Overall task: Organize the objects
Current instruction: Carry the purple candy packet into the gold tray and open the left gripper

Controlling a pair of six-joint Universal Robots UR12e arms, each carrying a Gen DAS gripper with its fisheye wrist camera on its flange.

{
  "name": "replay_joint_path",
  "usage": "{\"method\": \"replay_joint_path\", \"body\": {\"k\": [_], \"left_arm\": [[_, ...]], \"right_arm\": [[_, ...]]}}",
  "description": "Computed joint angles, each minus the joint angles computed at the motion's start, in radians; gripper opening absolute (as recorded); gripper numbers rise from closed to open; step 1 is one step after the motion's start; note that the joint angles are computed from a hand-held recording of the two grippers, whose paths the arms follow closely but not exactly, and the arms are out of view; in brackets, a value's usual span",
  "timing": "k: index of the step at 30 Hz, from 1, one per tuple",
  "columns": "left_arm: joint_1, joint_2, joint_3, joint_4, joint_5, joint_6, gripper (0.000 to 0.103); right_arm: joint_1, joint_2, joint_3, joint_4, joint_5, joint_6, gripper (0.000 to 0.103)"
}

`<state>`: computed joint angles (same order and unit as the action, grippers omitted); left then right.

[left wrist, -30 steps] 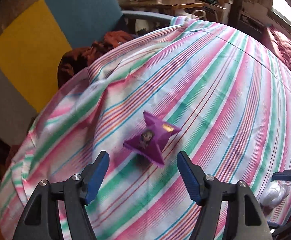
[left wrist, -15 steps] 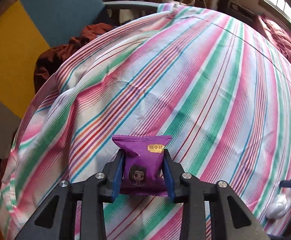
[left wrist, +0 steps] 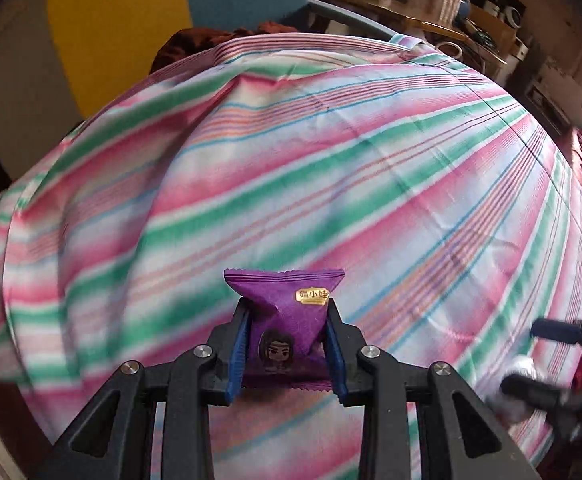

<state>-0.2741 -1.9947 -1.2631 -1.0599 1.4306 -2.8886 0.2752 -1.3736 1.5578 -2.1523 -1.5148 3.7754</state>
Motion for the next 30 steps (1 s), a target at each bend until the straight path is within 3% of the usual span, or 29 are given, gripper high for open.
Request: {"method": "replay_joint_path", "body": {"k": [5,8,15,17,19,21,25,30], "left_arm": [[-0.005,0.070,-0.103,0.045,0.002,-0.052,0.033],[-0.002,0.128,-0.181,0.078,0.003,-0.056,0.033],[-0.008,0.191,-0.286,0.163,0.019,-0.049,0.033],[-0.009,0.208,-0.310,0.181,0.022,-0.042,0.033],[-0.018,0.212,-0.330,0.226,0.042,-0.023,0.033],[-0.019,0.213,-0.344,0.257,0.046,-0.033,0.033],[-0.007,0.213,-0.362,0.291,0.018,-0.068,0.034],[-0.004,0.225,-0.396,0.349,0.012,-0.082,0.034]], "right_arm": [[-0.005,-0.010,0.017,-0.025,0.006,0.036,0.084],[0.002,-0.004,0.007,-0.031,0.018,-0.002,0.083],[0.006,0.005,-0.008,0.034,0.030,-0.085,0.080],[0.019,0.015,-0.021,0.068,-0.022,-0.110,0.073],[0.035,0.021,-0.036,0.105,-0.085,-0.124,0.049],[0.046,0.026,-0.045,0.126,-0.129,-0.139,0.038],[0.074,0.042,-0.065,0.151,-0.209,-0.194,0.036],[0.074,0.045,-0.061,0.139,-0.204,-0.193,0.036]]}}
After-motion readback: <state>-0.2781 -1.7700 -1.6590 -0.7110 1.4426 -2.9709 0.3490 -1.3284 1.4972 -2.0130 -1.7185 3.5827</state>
